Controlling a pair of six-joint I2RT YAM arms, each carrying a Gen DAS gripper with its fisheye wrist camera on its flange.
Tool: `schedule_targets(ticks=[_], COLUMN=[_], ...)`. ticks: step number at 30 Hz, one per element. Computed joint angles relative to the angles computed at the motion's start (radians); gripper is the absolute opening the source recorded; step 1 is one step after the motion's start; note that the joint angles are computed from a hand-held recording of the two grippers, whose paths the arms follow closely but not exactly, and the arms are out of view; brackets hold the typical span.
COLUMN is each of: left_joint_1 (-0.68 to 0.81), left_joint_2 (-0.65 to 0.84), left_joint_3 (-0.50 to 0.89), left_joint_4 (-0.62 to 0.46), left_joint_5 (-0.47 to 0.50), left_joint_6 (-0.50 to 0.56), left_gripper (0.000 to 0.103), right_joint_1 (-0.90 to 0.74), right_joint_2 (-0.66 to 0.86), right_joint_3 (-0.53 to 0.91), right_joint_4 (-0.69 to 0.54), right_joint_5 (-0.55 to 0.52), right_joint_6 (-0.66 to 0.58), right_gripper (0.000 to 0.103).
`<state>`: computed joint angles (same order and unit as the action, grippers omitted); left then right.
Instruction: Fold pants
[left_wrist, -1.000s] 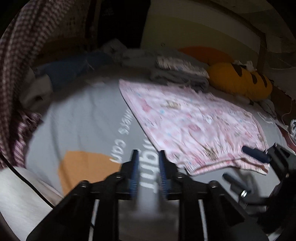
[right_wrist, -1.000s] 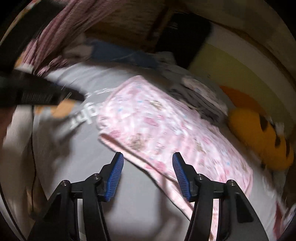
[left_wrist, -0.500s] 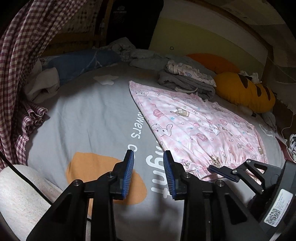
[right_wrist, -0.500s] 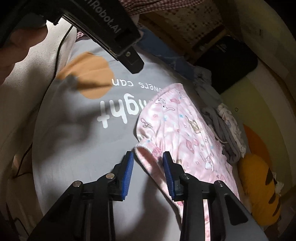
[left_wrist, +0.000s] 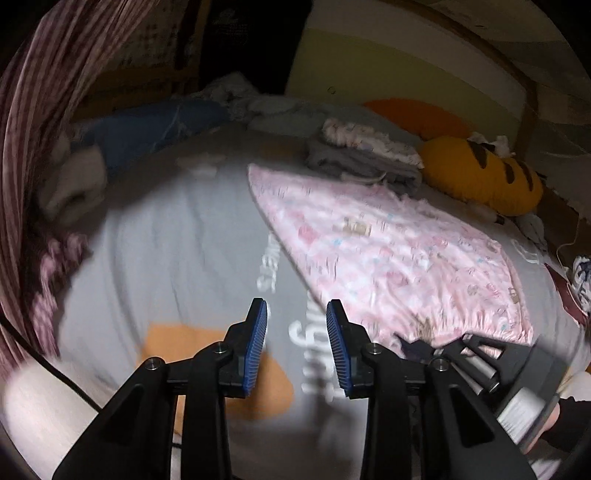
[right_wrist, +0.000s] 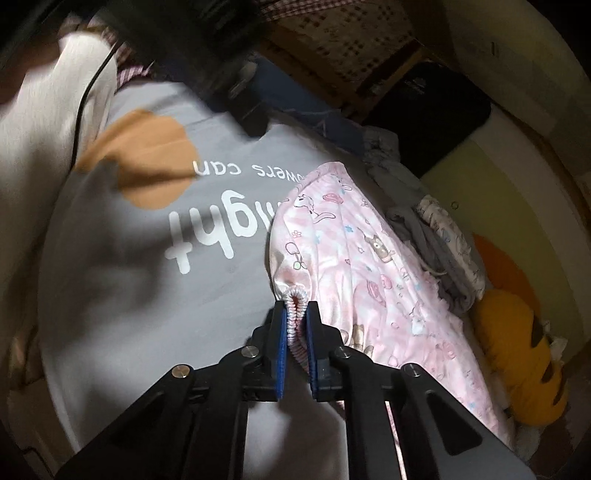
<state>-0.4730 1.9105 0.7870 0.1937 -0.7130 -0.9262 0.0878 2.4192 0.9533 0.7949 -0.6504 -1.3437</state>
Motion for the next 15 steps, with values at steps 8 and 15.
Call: schedule_targets(ticks=[8,15], left_joint_1=[0.068,0.102], left_joint_2=[-0.078,-0.060], left_joint_3=[0.029,0.051], left_joint_4=[-0.082,-0.049], left_joint_5=[-0.081,-0.044], left_joint_6=[0.141,0.189], left_gripper=[0.033,0.037], right_joint_1=[0.020,0.030], right_joint_2=[0.022,-0.002], right_joint_3=[-0.014,-0.022], right_joint_4=[0.081,0.054], right_joint_5=[0.029,0.068], right_joint_6=[-0.082,-0.162], right_gripper=[0.010,0.014])
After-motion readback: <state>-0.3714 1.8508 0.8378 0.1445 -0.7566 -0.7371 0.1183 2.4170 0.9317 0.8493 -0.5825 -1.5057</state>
